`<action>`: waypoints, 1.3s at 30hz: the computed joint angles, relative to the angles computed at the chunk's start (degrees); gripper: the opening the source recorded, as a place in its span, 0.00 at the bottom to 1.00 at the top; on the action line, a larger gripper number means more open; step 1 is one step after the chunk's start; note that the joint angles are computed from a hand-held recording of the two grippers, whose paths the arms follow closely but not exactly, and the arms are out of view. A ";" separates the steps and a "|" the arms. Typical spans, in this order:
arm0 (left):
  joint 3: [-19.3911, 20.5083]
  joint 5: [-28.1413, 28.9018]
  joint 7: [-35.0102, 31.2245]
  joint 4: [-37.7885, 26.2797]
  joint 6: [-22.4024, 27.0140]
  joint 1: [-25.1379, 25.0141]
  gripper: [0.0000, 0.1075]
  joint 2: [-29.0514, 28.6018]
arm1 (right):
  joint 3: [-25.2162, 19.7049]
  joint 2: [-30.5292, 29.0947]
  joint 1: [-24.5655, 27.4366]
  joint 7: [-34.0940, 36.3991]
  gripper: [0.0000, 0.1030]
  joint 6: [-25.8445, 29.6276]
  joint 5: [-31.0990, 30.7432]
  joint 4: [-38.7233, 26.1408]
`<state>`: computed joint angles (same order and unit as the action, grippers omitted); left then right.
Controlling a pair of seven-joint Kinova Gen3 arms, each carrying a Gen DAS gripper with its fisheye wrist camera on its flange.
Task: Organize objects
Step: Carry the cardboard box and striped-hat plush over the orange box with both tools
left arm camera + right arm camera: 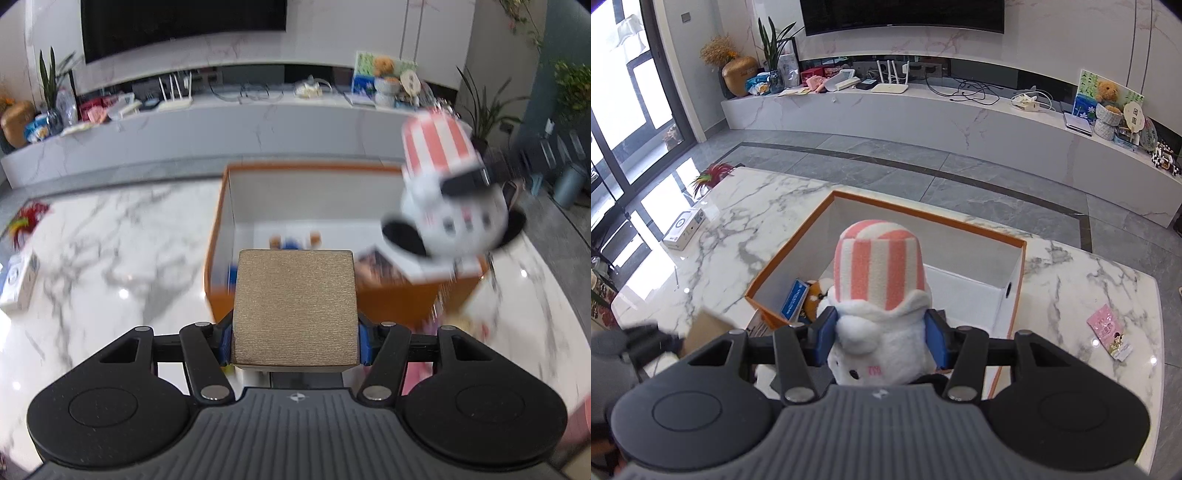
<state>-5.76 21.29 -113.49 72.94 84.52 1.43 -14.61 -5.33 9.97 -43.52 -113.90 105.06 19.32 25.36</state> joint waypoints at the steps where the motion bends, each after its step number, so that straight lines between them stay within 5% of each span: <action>1: 0.83 -0.56 1.63 -1.25 -1.11 0.55 0.63 1.36 | 0.13 0.22 0.42 0.22 0.51 0.01 -0.18 -0.35; 10: 9.54 -8.90 14.80 -5.87 -9.78 1.32 0.63 10.48 | 1.34 1.82 5.31 1.33 0.52 -2.79 -3.24 1.12; 24: 11.39 -16.86 23.16 -5.31 -11.47 5.37 0.63 15.44 | 1.40 4.98 12.86 0.94 0.50 -10.65 -10.12 9.65; 39: 12.62 -26.00 28.85 -5.11 -10.08 10.84 0.63 18.58 | 2.13 8.39 13.71 -1.44 0.45 -12.62 -10.84 12.20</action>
